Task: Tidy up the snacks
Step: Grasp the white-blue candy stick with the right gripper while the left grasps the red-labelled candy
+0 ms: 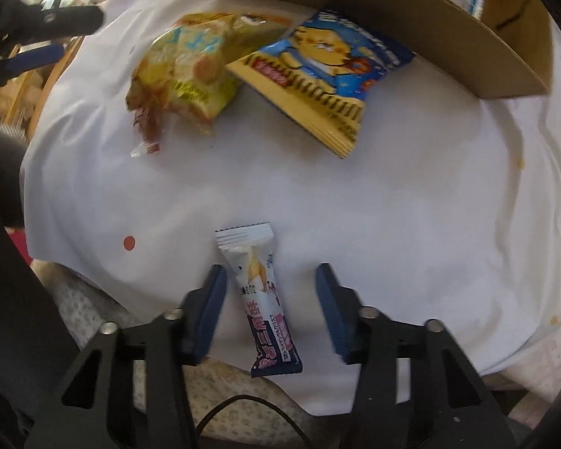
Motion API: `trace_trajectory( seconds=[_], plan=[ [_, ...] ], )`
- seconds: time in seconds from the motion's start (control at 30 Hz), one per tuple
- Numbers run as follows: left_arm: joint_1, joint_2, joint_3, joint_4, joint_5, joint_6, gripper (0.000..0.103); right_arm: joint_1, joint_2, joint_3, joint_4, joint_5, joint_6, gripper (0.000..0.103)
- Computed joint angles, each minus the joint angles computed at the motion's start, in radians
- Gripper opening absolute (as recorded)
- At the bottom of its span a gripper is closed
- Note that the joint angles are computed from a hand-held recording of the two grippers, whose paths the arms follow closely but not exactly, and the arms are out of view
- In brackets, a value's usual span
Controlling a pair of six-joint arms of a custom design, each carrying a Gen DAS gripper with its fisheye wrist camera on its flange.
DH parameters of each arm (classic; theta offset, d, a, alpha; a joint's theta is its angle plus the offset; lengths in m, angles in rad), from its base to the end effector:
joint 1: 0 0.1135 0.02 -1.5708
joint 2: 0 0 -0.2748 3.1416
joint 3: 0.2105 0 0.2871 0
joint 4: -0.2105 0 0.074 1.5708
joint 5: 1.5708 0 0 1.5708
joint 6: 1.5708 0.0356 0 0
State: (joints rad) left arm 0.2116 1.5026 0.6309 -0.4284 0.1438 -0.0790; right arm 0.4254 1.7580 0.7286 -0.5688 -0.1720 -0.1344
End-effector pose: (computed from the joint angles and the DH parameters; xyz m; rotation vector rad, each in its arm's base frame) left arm 0.2524 0.0490 0.1061 -0.3859 2.8309 -0.1795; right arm 0.2382 0.1146 0.0648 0.8471 -2.9602 -0.2565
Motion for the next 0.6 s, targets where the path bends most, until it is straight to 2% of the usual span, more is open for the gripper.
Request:
trace_trajectory(
  seconds=[0.03, 0.1, 0.2, 0.33, 0.6],
  plan=[
    [-0.002, 0.005, -0.001, 0.000, -0.003, -0.002, 0.085, 0.004, 0.009, 0.005, -0.003, 0.000, -0.009, 0.018],
    [-0.008, 0.005, -0.006, 0.001, -0.012, -0.003, 0.085, -0.001, 0.004, 0.003, 0.004, -0.011, -0.011, 0.018],
    [-0.005, 0.015, -0.017, -0.001, -0.007, -0.015, 0.085, -0.060, -0.072, -0.011, 0.025, -0.088, 0.002, 0.018],
    [-0.042, 0.037, -0.033, -0.014, 0.005, -0.014, 0.076, -0.176, -0.135, -0.011, 0.065, -0.193, 0.059, 0.018],
    [-0.208, 0.093, -0.062, 0.049, -0.061, -0.068, 0.076, -0.254, -0.140, 0.002, 0.112, -0.212, 0.127, 0.019]
  ],
)
